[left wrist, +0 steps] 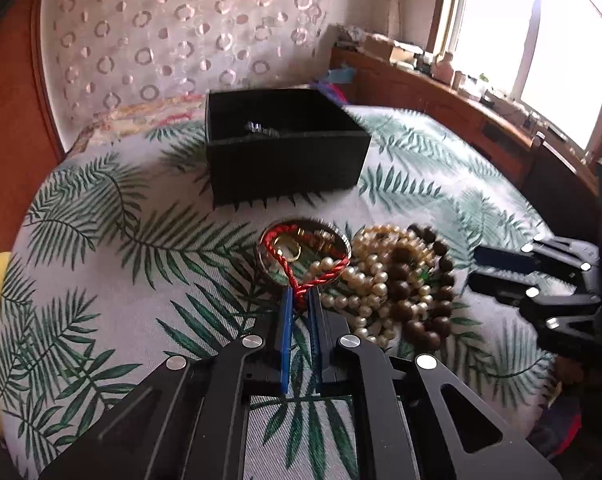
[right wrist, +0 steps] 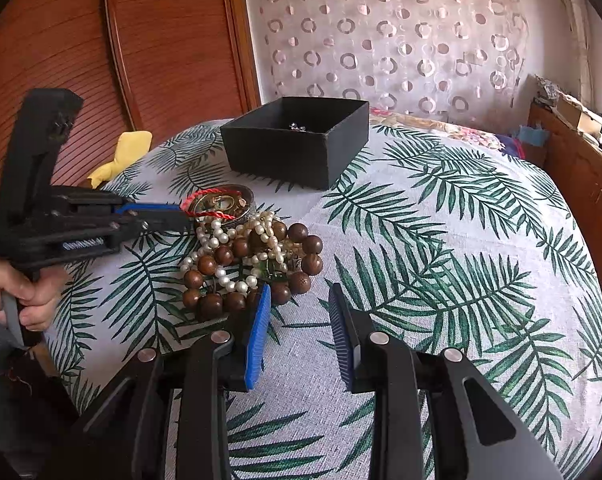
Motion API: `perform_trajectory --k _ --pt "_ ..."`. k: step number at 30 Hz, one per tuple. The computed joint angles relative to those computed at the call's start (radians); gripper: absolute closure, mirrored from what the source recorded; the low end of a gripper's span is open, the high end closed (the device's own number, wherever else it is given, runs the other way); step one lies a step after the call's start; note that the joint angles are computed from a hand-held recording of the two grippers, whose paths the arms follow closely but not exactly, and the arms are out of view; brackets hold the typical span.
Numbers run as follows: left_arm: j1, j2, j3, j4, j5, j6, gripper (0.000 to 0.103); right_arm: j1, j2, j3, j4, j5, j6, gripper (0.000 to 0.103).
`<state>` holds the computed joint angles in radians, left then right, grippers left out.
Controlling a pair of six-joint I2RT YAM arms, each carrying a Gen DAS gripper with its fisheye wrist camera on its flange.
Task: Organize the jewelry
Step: 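Grasp the red string bracelet with the left tool while the right tool grasps the pearl necklace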
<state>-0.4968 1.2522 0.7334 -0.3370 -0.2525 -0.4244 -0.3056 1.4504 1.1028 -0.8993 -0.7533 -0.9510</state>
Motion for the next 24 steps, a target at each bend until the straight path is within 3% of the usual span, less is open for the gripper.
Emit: perform_trajectory --k 10,19,24 --pt "-0.087 -0.159 -0.003 -0.062 -0.107 -0.045 0.097 -0.006 0.005 -0.001 0.002 -0.003 -0.004 0.07" --pt "-0.089 -0.224 -0.021 -0.087 -0.116 -0.056 0.097 0.032 0.014 0.024 0.002 0.016 0.008 0.071" --pt "-0.068 -0.245 -0.051 -0.074 -0.098 -0.057 0.097 0.1 0.033 0.071 -0.014 0.028 0.025 0.081"
